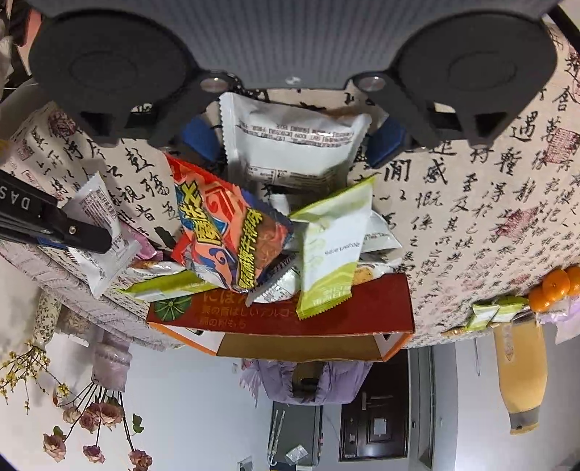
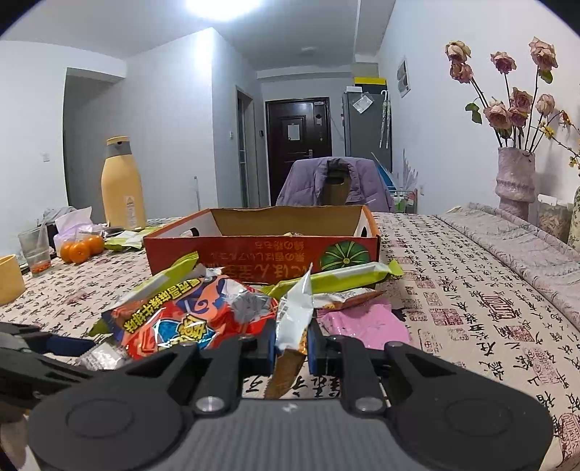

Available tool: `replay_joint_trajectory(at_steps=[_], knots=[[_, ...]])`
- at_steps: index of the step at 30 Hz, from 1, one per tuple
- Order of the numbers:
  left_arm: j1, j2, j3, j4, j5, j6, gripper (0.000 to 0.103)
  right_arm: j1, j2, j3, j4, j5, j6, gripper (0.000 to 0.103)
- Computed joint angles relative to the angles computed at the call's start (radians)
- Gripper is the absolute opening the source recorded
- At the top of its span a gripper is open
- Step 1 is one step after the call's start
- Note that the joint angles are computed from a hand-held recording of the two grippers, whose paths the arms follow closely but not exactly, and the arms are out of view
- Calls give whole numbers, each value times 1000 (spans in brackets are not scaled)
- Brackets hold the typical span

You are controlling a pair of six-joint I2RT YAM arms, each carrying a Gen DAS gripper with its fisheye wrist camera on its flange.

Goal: Organize snacks
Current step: 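Grasp the silver foil packet with the right gripper while the left grasps the white packet, then carry both packets over the orange box and open both grippers to drop them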

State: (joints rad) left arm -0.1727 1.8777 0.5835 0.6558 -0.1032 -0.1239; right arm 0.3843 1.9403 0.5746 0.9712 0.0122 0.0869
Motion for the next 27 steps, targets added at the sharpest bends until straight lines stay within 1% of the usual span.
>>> replay_joint_trajectory(at_steps=[1,2,4,5,12,21,27], knots=[[0,-3,-4,6,3,4,70,1,0,-1,0,1,0,16],[3,-9,-11,15,12,10,69,2,-1,-1,1,1,0,16],[15,-18,-24,28,48,11,61,3,-1,-3,2,1,0,16],[15,-20,-27,32,48,14,60,5,-2,-4,4,2,0,16],[15,-55,-77,68,47,33,56,14,-19,-23,13,10,-2,16],[17,-169,-176,122,48,57,54,31,-50,-53,29,26,-4,16],[25,-252,-216,139,48,62,54,34,-63,-59,32,31,-4,16]])
